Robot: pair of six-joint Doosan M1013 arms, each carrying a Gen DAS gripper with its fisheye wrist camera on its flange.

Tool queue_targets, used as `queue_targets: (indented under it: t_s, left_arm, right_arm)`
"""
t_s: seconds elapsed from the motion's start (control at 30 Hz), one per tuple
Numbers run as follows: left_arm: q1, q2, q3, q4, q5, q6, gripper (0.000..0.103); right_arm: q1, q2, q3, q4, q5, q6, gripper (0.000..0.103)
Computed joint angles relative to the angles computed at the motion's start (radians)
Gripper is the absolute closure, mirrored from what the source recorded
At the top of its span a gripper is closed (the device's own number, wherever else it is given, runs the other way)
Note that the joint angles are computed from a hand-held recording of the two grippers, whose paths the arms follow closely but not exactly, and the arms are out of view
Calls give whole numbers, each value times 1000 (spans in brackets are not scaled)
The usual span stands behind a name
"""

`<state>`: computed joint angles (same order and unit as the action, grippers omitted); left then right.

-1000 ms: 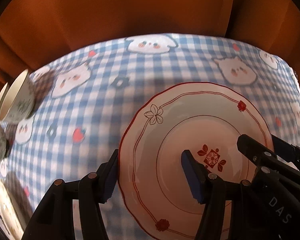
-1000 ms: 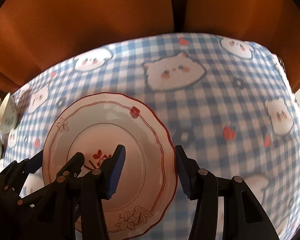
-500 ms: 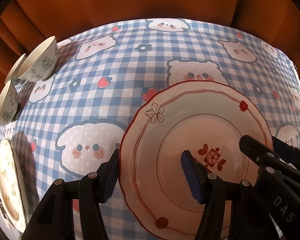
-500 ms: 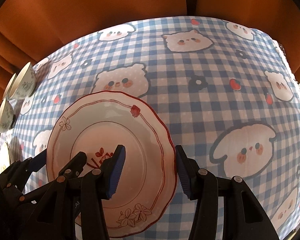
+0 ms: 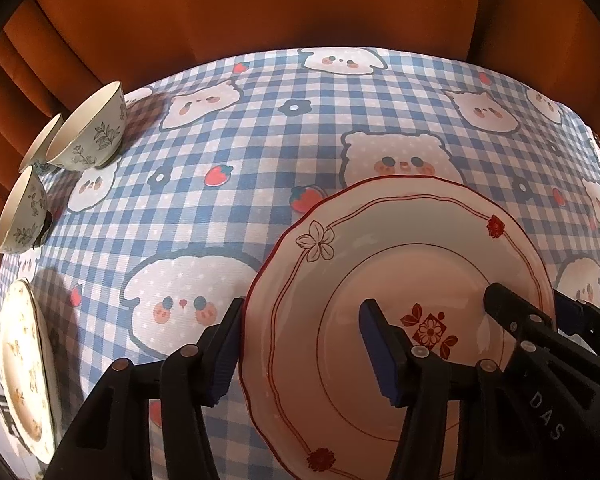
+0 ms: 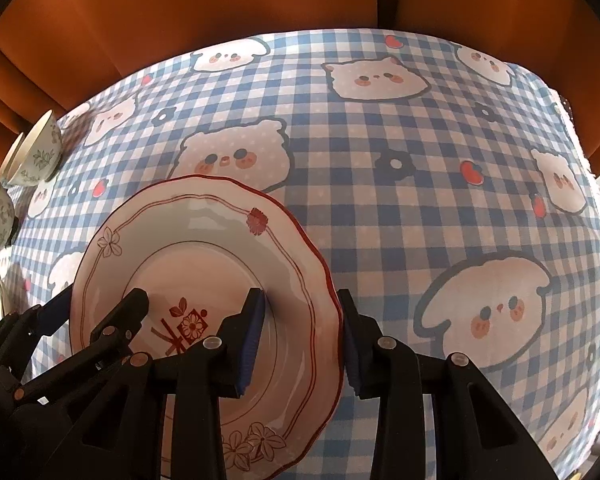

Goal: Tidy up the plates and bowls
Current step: 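Carry the red-rimmed plate with the right tool over the floral plate stack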

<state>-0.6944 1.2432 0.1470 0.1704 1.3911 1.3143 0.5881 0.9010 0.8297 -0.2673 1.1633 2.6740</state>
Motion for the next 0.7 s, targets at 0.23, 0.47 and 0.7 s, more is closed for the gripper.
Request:
queue_targets:
  t_s: [0.23,0.47,0.7]
  left_arm:
    - [16,-120,220,-24,-123,10,47]
    - [39,-221,392,-64,-219,51,47]
    - [79,-301,527,-122,-294,109,47]
  right_arm:
    - [20,-1,-29,-25,32,20,64]
    - [50,30,-127,-58,125,45,64]
    - [87,113,-314,-91,263,46,64]
